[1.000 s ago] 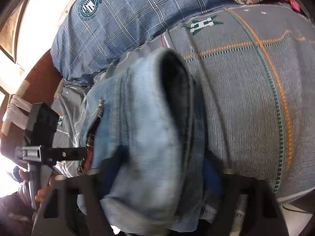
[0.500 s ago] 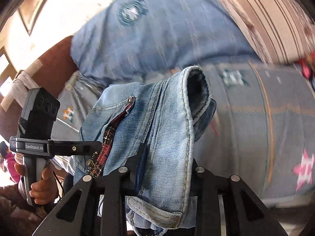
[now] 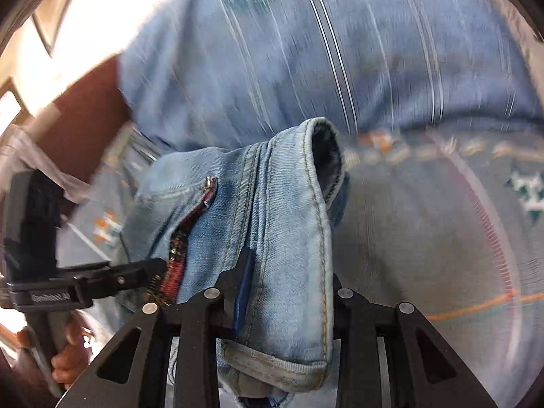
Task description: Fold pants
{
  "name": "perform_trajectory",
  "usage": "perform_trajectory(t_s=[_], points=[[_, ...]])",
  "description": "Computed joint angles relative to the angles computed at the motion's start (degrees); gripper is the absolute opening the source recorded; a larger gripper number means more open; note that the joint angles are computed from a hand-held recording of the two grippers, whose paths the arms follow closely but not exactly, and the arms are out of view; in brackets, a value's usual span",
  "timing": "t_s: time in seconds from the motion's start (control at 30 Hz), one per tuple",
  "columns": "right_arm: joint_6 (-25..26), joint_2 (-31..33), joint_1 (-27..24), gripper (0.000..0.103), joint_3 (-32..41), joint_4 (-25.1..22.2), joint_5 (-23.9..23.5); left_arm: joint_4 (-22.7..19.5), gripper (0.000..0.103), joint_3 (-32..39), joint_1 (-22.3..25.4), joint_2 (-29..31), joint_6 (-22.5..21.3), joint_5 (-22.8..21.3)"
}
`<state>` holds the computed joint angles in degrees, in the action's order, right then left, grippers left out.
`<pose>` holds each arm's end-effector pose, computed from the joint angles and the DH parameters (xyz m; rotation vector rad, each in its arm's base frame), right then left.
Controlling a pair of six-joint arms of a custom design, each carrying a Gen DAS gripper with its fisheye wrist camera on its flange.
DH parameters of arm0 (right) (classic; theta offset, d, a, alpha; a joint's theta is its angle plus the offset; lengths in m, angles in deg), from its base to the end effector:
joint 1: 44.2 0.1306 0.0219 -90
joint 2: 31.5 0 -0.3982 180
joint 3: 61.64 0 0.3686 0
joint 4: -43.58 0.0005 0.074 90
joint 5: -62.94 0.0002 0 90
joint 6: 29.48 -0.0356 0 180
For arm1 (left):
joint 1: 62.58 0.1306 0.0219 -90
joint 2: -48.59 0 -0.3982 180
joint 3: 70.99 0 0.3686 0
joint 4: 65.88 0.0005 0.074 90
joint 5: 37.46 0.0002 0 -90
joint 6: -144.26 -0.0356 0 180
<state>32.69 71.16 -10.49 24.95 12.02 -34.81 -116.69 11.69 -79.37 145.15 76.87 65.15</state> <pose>0.4442 0.3015 0.3362 -0.1936 2.4908 0.6405 0.4490 -0.1441 0.3394 -0.0717 2.7571 -0.4955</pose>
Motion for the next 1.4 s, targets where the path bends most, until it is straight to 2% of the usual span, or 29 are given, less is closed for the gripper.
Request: perform_trajectory(t_s=[0.03, 0.1, 0.17, 0.3, 0.4, 0.43, 0.5, 0.57, 0.67, 0.7, 0.77, 0.83, 0.93, 1.0, 1.13, 1.4], points=[[-0.6, 1.8, 0.0, 0.035, 0.6, -1.3, 1.0, 3.1, 0.072, -1.4, 0.6, 0.5, 1.4, 0.4], [-2.8, 2.6, -1.0, 0.043, -2.0, 3.7, -1.2, 6.5, 0.076, -3.0, 2.1, 0.4, 2.0, 4.0], [-4.3, 2.3, -2.3, 0.043, -3.5, 6.4, -4.3, 6.6, 0.082, -2.8, 2.4, 0.8, 1.1, 4.3], [-3.4, 1.4, -3.8, 0.049, -5.0, 7.6, -6.4, 6.8, 0.083, -3.1, 2.5, 0.4, 0.6, 4.3], [-4.4, 0.3, -4.8, 0.054, -6.3, 7.9, -7.9, 6.7, 0.082, -4.9, 3.0, -2.4, 1.1, 3.8], [-5.1, 0.0, -4.9, 0.059, -6.0, 7.0, -7.9, 6.4, 0.082, -5.1, 2.7, -3.5, 1.5, 3.2], [-6.4, -1.2, -4.9, 0.062, -5.9, 5.5, -7.2, 6.5, 0.081, -6.2, 2.4, -6.0, 2.2, 1.8], [-7.0, -2.2, -4.4, 0.063, -5.3, 4.0, -6.1, 5.9, 0.081, -6.5, 1.8, -7.7, 2.3, -2.5], [-6.5, -5.5, -3.0, 0.065, -5.3, 1.1, -0.9, 4.2, 0.081, -7.2, -0.1, -10.2, 2.1, -11.7], [-6.4, -6.6, -2.4, 0.075, -5.3, -0.2, 0.8, 3.1, 0.082, -7.2, -1.0, -10.8, 2.0, -15.4], [-6.8, -8.4, 0.0, 0.093, -4.4, -5.0, 7.6, 2.1, 0.082, -8.1, -2.5, -12.2, 1.9, -20.2], [-7.1, -9.5, 2.3, 0.101, -4.0, -8.2, 13.3, 2.0, 0.082, -10.0, -4.9, -14.3, 2.3, -26.3], [-8.3, -11.2, 6.2, 0.103, -4.7, -11.4, 21.8, 2.5, 0.082, -12.8, -8.3, -16.6, 3.8, -33.5], [-8.7, -12.2, 8.8, 0.103, -6.1, -12.6, 25.8, 2.2, 0.082, -14.1, -10.1, -17.5, 4.8, -36.6], [-9.6, -13.1, 12.9, 0.103, -8.0, -15.0, 34.6, 1.4, 0.082, -16.9, -12.1, -19.4, 7.7, -39.1], [-7.2, -15.4, 16.2, 0.103, -10.2, -16.9, 39.9, 2.5, 0.082, -19.0, -12.3, -22.3, 6.8, -39.4]])
